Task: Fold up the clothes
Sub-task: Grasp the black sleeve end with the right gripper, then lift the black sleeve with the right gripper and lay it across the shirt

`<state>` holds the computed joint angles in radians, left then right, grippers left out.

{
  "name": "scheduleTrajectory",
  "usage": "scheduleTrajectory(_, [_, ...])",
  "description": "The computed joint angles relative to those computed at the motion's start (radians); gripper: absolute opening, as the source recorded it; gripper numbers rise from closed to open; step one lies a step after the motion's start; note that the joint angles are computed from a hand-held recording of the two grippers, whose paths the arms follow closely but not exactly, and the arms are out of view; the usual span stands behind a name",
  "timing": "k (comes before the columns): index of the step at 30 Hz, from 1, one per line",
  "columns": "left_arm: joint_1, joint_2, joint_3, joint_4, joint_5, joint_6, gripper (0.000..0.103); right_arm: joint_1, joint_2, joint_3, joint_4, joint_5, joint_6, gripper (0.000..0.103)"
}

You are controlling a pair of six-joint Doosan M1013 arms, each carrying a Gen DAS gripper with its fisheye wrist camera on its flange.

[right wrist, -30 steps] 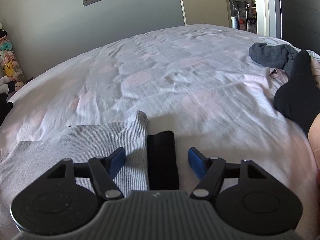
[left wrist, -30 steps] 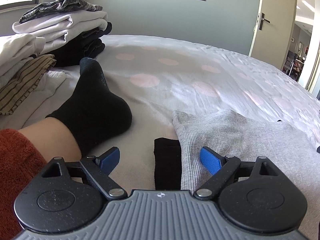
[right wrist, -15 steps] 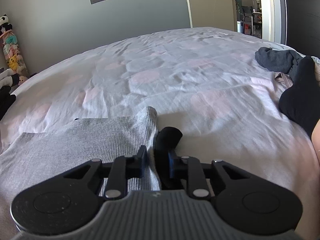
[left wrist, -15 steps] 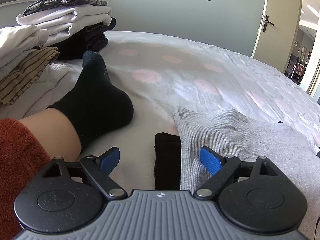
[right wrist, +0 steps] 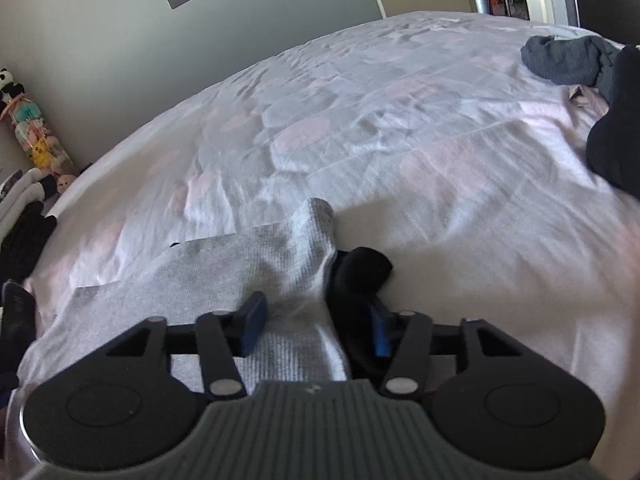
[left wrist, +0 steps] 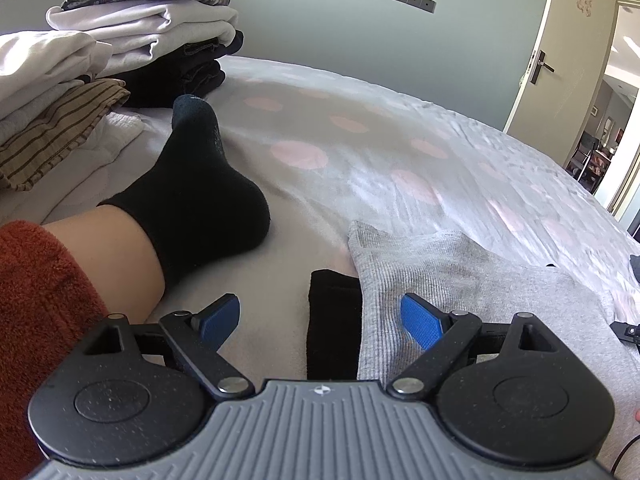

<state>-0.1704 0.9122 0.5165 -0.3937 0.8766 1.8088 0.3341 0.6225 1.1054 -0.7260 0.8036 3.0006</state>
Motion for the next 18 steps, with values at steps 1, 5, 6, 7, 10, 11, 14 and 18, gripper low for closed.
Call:
scheduleTrajectory(1, [0.000, 0.000, -0.001, 0.001, 0.001, -0.001, 0.103, 0.002, 0.005, -0.011, 0.008, 0.007, -0.039, 0.068])
scheduleTrajectory(5, [0.000, 0.001, -0.002, 0.002, 0.004, -0.010, 0.103, 0.008, 0.012, -0.017, -0.012, 0.016, -0.063, 0.070])
scheduleTrajectory(6, [0.001, 0.002, -0.003, 0.001, 0.006, -0.011, 0.103, 0.006, 0.010, -0.015, -0.002, 0.012, -0.064, 0.070])
scheduleTrajectory(7, [0.001, 0.002, -0.004, 0.000, 0.007, -0.012, 0.103, 0.003, 0.007, -0.014, 0.011, 0.008, -0.067, 0.070])
scheduleTrajectory(10, [0.001, 0.003, -0.006, -0.002, 0.010, -0.013, 0.103, -0.002, 0.001, -0.003, 0.022, -0.025, -0.049, 0.081])
scheduleTrajectory(11, [0.001, 0.003, -0.005, -0.004, 0.010, -0.013, 0.103, -0.002, 0.002, -0.004, 0.022, -0.027, -0.047, 0.081])
scheduleTrajectory(14, [0.002, 0.002, -0.004, -0.009, 0.009, -0.013, 0.103, -0.001, 0.006, -0.011, 0.033, -0.024, -0.098, 0.085])
scheduleTrajectory(18, [0.002, 0.004, -0.008, -0.008, 0.013, -0.020, 0.103, 0.004, 0.012, -0.016, 0.021, -0.016, -0.154, 0.087])
